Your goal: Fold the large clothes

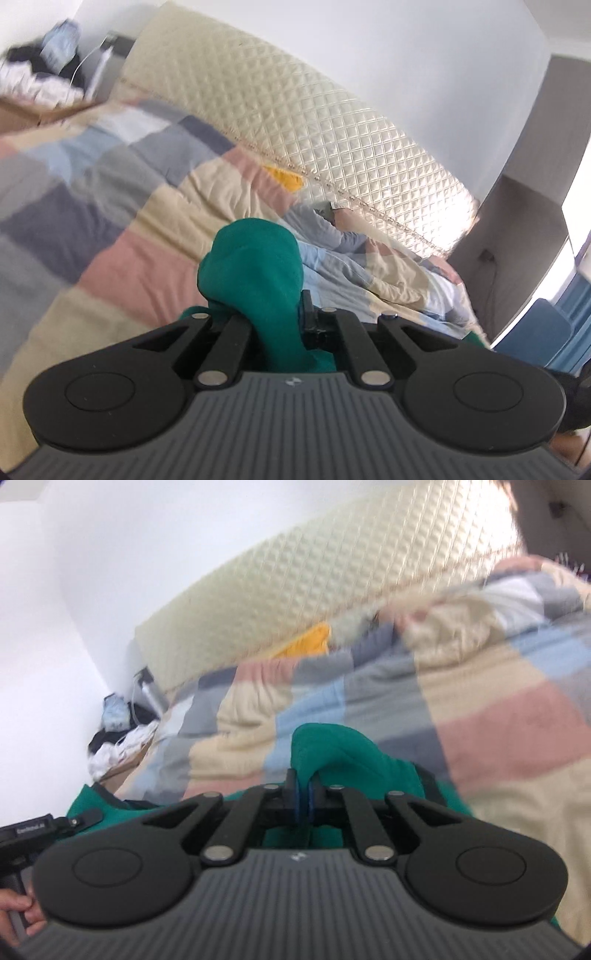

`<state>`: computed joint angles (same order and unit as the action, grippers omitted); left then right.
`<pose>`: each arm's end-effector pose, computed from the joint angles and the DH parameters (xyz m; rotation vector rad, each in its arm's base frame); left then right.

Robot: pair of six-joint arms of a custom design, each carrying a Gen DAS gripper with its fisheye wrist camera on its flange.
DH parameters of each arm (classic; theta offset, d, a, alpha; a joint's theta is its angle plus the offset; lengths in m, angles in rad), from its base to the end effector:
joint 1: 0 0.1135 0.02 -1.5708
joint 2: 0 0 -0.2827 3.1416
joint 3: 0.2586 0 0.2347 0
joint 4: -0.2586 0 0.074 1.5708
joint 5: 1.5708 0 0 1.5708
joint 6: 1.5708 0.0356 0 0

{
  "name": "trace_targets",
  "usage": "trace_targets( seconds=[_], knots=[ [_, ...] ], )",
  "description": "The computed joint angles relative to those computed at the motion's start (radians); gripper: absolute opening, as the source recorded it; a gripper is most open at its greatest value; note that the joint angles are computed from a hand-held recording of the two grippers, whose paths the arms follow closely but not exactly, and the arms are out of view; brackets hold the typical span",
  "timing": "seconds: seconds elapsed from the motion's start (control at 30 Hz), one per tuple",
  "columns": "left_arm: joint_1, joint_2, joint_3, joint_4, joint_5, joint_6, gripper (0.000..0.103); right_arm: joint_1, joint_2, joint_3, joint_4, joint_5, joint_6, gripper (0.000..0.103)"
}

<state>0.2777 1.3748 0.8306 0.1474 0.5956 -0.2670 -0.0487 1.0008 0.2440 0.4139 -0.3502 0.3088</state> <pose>0.2801 0.0591 0.2847 -0.1374 1.9338 -0.5763 0.1752 0.0037 0.2032 0.1053 1.9219 0.5096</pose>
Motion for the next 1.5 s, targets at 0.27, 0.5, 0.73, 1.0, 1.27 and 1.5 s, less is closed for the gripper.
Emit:
trace_targets(
  seconds=[0.27, 0.5, 0.73, 1.0, 1.27, 1.5],
  knots=[
    [-0.051, 0.259, 0.098, 0.020, -0.088, 0.051, 0.006, 0.143, 0.425, 0.013, 0.287, 0.220, -0.049, 0.007],
    [-0.050, 0.428, 0.126, 0.084, -0.086, 0.075, 0.011, 0.180, 0.701, 0.077, 0.356, 0.251, -0.044, 0.013],
    [-0.014, 0.358, 0.073, 0.097, -0.004, 0.109, 0.050, 0.148, 0.563, 0.049, 0.272, 0.217, -0.010, 0.032],
    [0.137, 0.125, -0.048, -0.027, 0.051, 0.276, 0.053, 0.034, 0.261, -0.010, 0.137, 0.167, -0.084, 0.064],
    [0.185, 0.170, -0.027, -0.059, -0.019, 0.336, 0.053, -0.182, 0.275, 0.105, -0.141, 0.122, -0.266, 0.065],
    [0.092, 0.242, -0.045, 0.044, -0.103, 0.370, 0.053, -0.244, 0.456, 0.147, -0.130, -0.020, -0.242, 0.065]
  ],
)
